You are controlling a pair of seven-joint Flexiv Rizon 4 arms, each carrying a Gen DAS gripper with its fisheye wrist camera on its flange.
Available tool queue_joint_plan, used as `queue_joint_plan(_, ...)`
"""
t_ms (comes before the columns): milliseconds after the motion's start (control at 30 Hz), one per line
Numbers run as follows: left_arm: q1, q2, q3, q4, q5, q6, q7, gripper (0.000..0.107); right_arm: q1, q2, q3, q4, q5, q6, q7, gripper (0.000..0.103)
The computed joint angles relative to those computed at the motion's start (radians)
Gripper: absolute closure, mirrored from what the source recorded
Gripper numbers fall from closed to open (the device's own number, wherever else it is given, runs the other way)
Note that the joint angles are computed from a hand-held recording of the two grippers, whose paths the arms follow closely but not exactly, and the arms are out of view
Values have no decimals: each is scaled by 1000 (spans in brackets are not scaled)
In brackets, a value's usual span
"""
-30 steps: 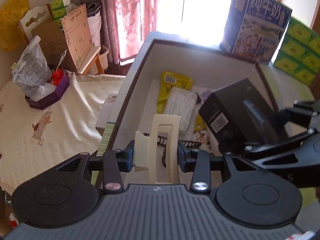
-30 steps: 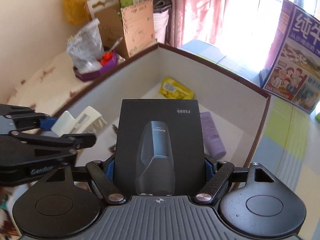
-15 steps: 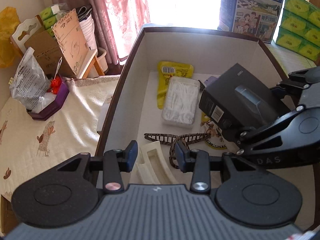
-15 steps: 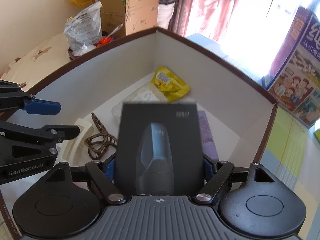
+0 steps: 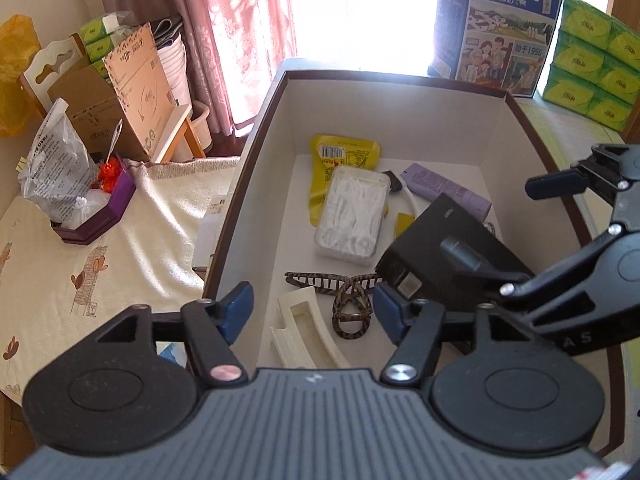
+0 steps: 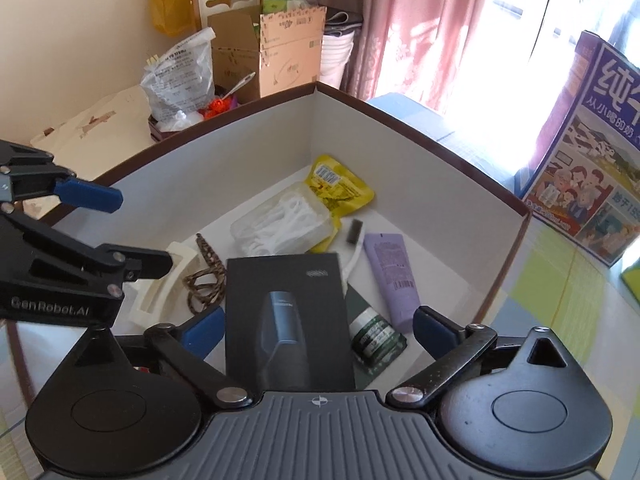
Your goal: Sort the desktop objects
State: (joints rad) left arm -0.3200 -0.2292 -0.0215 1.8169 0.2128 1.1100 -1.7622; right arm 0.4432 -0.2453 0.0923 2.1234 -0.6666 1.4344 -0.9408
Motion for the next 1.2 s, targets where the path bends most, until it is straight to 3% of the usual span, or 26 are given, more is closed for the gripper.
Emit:
queue_joint_plan(367,14,79,-16,67,-36,49,15,22,-15,106,25,99,-24,37,75,2)
queue_joint_plan(600,24,128,-27,104,-49,71,9,17,-47,163,75,135,12,43,106,2)
queue_joint_plan(1200,48,288,-76,188,94,51,-154,8,-97,323,167,241,-36,-40,229,2)
